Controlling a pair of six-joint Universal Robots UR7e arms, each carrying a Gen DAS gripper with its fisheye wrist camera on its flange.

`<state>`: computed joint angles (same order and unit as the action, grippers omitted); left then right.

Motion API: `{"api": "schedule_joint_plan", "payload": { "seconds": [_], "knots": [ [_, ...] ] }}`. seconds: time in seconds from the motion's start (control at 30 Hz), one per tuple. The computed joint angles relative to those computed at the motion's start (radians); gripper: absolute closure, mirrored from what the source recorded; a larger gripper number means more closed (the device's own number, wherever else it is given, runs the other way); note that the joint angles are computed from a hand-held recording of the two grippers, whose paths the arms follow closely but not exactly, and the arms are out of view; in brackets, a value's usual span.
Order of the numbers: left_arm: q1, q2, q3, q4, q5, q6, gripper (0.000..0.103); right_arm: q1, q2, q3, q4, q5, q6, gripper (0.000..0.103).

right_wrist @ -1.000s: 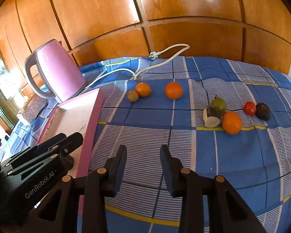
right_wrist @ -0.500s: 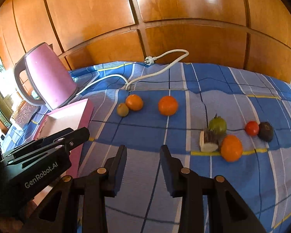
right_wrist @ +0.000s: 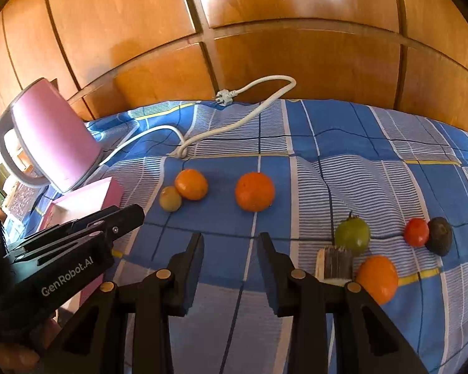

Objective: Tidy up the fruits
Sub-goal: 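Move the left gripper toward the small yellow-green fruit, then grasp the small yellow-green fruit with the left gripper while the right approaches the orange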

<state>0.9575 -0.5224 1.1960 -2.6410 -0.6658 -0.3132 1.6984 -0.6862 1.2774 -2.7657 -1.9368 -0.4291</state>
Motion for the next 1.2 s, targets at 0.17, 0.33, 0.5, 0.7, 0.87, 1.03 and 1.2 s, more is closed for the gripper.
{"api": "schedule_joint_plan", "payload": {
  "seconds": [0.17, 0.33, 0.5, 0.7, 0.87, 1.03, 1.2],
  "knots": [
    [0.018, 0.03, -0.061, 0.028, -0.014, 0.009, 0.075, -0.01, 0.035, -0.066, 0.04, -0.013, 0.023, 0.067],
    [0.035, 0.057, -0.115, 0.064, -0.026, 0.004, 0.075, -0.012, 0.07, -0.125, 0.071, -0.031, 0.034, 0.067],
    [0.049, 0.083, -0.164, 0.103, -0.033, 0.006, 0.075, -0.01, 0.104, -0.173, 0.085, -0.051, 0.029, 0.065],
    [0.064, 0.095, -0.194, 0.134, -0.054, -0.022, 0.075, -0.005, 0.146, -0.23, 0.099, -0.07, -0.002, 0.064],
    [0.068, 0.103, -0.21, 0.134, -0.063, -0.015, 0.076, -0.007, 0.186, -0.286, 0.106, -0.099, -0.012, 0.064],
    [0.061, 0.102, -0.198, 0.115, -0.056, 0.003, 0.077, -0.011, 0.189, -0.283, 0.099, -0.098, -0.033, 0.067],
    [0.052, 0.082, -0.157, 0.093, -0.051, -0.013, 0.077, -0.009, 0.165, -0.248, 0.089, -0.085, -0.05, 0.069]
  ]
}}
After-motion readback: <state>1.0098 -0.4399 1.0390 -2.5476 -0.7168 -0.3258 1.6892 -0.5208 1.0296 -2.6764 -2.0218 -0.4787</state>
